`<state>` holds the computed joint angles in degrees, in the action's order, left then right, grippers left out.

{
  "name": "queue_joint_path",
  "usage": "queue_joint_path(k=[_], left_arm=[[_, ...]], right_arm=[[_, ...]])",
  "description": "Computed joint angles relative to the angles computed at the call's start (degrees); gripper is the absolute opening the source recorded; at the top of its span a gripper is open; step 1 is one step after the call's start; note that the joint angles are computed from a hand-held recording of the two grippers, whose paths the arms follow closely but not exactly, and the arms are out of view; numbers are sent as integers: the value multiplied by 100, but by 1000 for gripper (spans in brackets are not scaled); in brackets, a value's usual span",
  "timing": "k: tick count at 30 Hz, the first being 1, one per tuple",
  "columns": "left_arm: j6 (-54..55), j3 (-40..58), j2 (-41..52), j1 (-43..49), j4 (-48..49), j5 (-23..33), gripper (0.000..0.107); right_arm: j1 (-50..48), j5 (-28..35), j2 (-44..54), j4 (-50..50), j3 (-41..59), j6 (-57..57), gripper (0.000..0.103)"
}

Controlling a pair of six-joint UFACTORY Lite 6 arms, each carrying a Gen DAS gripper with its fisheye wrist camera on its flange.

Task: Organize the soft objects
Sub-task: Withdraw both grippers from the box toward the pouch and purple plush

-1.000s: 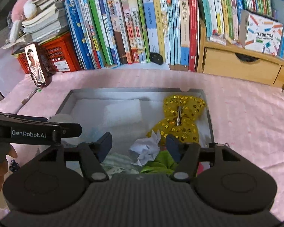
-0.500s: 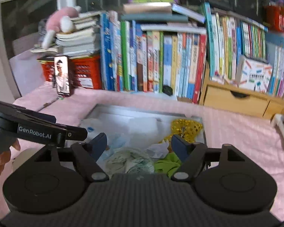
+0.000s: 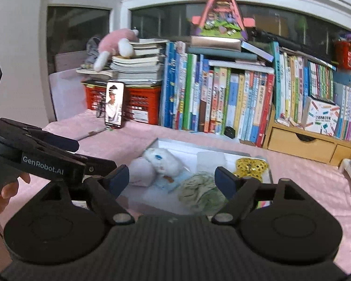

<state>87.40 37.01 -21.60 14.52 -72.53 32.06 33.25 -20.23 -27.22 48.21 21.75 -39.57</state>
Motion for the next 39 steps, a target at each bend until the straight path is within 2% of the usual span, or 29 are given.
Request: queue_joint_path(k=[9,16,20,26,33,39], left_arm=[[1013,-872,-646,1408,-258,901,95],[1754,-1135,-476,2402,-421,1348,95],[2189,-1169,-283,2906,-553,1498,95],[2635,-983,318,3296,-835,1393,95],[2944,-716,1081,3424,-1079,1234,94],[2705,-133,1922,3079,-1260,985,81]], right_arm=[[1682,-1426,22,1126,-578,-251,91],[2622,-2309,633,1187,-739,644,93],[2908,-2599,1127,985,-731,1248,93],[3381,-3025,2052,884,-539,1820,93],[3522,-3103,3086,387,-93,2574,93],[3530,-3093,3849,-10,452,2796,92]])
